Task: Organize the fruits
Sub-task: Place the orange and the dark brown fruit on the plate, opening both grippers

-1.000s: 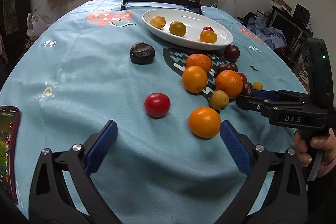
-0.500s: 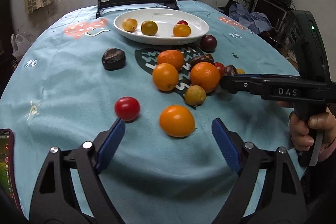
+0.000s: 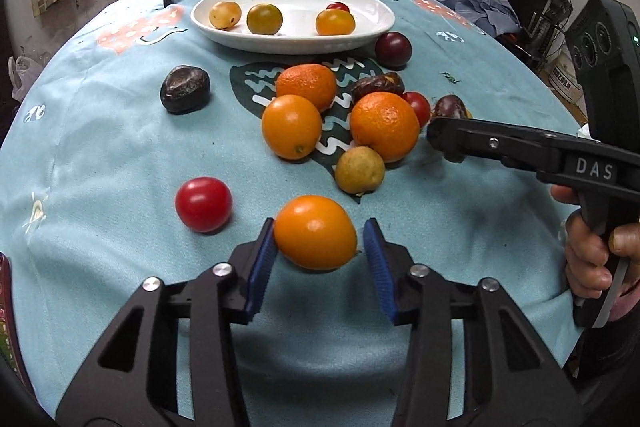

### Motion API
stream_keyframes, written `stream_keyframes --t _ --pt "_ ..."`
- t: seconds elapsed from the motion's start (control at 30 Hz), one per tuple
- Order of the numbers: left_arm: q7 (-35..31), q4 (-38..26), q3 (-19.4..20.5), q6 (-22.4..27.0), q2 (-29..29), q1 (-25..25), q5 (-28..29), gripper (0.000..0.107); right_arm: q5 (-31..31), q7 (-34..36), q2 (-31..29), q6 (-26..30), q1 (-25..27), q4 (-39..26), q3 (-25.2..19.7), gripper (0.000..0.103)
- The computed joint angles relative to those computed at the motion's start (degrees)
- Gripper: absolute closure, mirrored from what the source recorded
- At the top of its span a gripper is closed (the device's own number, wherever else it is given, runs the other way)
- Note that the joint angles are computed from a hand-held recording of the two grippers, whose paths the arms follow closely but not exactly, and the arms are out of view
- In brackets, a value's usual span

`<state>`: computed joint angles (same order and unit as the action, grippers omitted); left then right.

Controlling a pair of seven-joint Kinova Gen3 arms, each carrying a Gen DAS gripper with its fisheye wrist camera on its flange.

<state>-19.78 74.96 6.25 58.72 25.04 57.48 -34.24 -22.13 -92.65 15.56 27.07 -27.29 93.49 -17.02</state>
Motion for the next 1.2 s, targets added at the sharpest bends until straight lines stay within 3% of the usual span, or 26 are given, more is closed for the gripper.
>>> stream_keyframes --t 0.33,0.47,0.53,0.63,0.7,0.8,0.93,1.17,1.2 --pt "2.0 1.2 -0.6 -2.7 -2.2 -0.4 -2.7 0.066 1.1 -0.2 -1.1 -1.7 -1.0 1.0 0.5 0.059" --pt "0.4 -1.3 -1.0 -2.6 -2.1 -2.0 -4.3 0.066 2.1 -0.4 -1.5 -2.8 0.1 0.0 -0.9 0.059" --pt "-1.1 -3.3 -1.4 -2.8 -1.4 -3.3 -4.4 0.066 4.0 -2.2 -1.5 -3.6 -1.5 -1.7 1.2 0.059" --pt "-3.9 -7.7 -2.1 -3.8 0.6 -6.4 -2.7 0.066 11.0 -7.6 0.2 -2.5 -8.2 -6.9 9.2 0.059" --pt "-5.9 -12.4 -3.2 -2.3 3.2 -7.4 -1.9 0.066 14.7 -10.7 2.7 -0.8 -9.7 -11.6 11.3 0.059" --pt "-9.0 -18.4 -4.3 -0.4 6.7 -9.1 1.0 0.066 20.8 -15.4 7.3 2.8 -9.1 -18.8 10.6 0.059" --pt "-11.9 -24.0 -6.4 2.4 10.3 -9.9 3.5 0.066 21.7 -15.8 13.7 8.5 -8.3 -28.3 10.0 0.059" --pt "-13.8 -25.1 -7.6 3.6 12.0 -13.0 8.2 0.066 23.4 -13.8 21.5 16.8 -9.8 -40.5 10.6 0.059" --pt "-14.0 -25.2 -7.7 3.8 12.2 -13.0 8.4 0.060 23.2 -13.4 22.1 17.6 -9.8 -41.6 10.5 0.058"
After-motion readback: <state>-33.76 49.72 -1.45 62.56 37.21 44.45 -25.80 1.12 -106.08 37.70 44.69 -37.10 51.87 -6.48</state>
